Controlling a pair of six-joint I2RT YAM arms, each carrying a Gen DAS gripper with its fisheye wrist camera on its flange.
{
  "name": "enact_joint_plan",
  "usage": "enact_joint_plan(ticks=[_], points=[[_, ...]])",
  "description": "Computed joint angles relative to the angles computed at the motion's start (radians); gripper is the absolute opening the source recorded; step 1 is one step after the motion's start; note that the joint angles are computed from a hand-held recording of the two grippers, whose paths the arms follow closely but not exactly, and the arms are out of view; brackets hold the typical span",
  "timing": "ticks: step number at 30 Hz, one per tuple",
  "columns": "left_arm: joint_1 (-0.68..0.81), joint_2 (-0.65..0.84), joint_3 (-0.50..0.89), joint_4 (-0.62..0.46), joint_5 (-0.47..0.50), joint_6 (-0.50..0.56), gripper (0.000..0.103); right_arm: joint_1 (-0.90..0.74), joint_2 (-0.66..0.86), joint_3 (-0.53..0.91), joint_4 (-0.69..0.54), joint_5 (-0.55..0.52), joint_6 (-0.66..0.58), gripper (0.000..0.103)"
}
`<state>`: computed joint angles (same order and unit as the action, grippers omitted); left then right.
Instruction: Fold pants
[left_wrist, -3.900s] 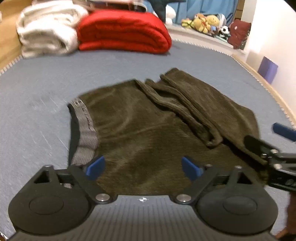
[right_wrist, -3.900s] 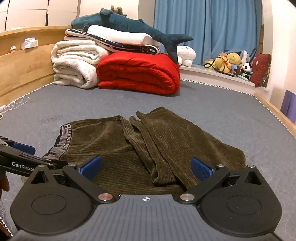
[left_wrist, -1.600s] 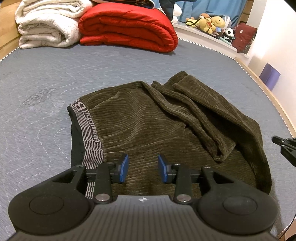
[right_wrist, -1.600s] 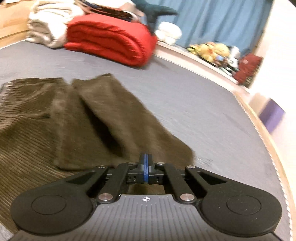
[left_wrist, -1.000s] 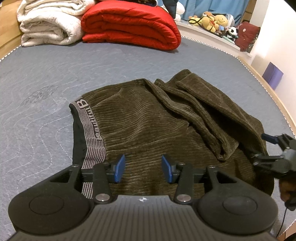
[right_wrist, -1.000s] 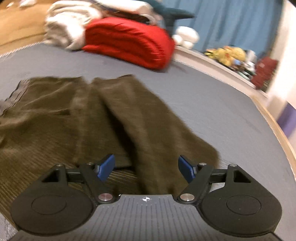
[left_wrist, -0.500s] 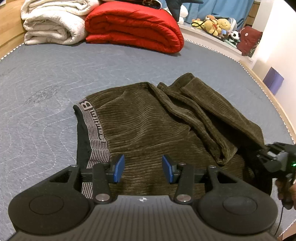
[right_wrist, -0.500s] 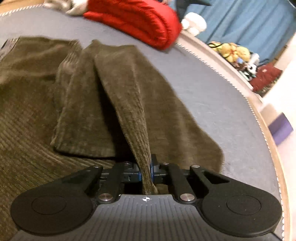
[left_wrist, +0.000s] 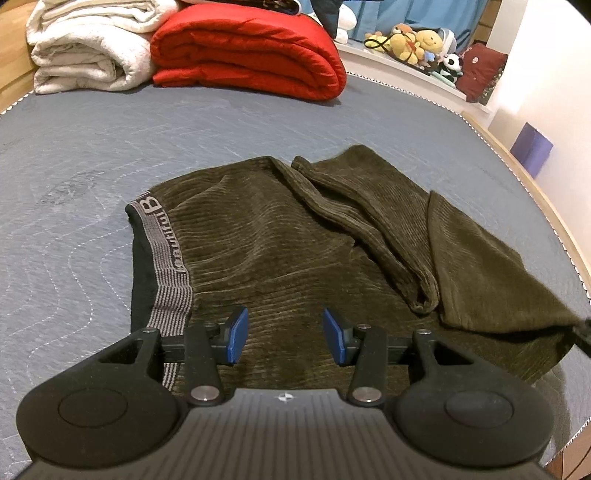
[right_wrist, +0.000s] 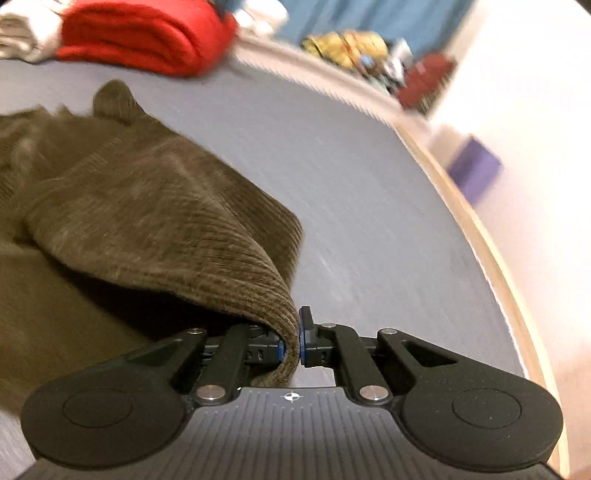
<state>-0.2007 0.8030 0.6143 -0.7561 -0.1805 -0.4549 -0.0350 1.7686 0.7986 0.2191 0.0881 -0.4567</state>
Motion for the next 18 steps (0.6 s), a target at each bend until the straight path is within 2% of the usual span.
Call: enact_joint_plan(ticks=[4, 7, 9, 11, 14, 16, 18], points=[[-0.013, 0.022, 0.003, 0.019, 0.003, -0.009, 0.05, -0.051, 0.058, 0.05, -0.101, -0.031, 0.01, 0.008], [-0.022, 0.036, 0.002, 0.031, 0.003, -0.011, 0.05, -0.058, 0.039, 0.06, -0.095, -0.065, 0.035, 0.02], [-0.013, 0.037, -0.002, 0.037, 0.012, -0.006, 0.052, -0.073, -0.021, 0.017, -0.041, -0.117, 0.084, 0.039], [0.007, 0.04, -0.003, 0.04, 0.018, 0.004, 0.056, -0.078, -0.066, 0.004, 0.005, -0.162, 0.159, 0.048], [0.047, 0.046, -0.009, 0.047, 0.029, 0.026, 0.056, -0.052, -0.093, -0.025, 0.101, -0.178, 0.237, 0.051], [0.075, 0.047, -0.011, 0.048, 0.042, 0.038, 0.056, -0.032, -0.099, -0.062, 0.191, -0.156, 0.21, 0.051], [0.1, 0.044, -0.014, 0.047, 0.057, 0.05, 0.056, 0.018, -0.075, -0.072, 0.267, -0.077, 0.188, 0.051]])
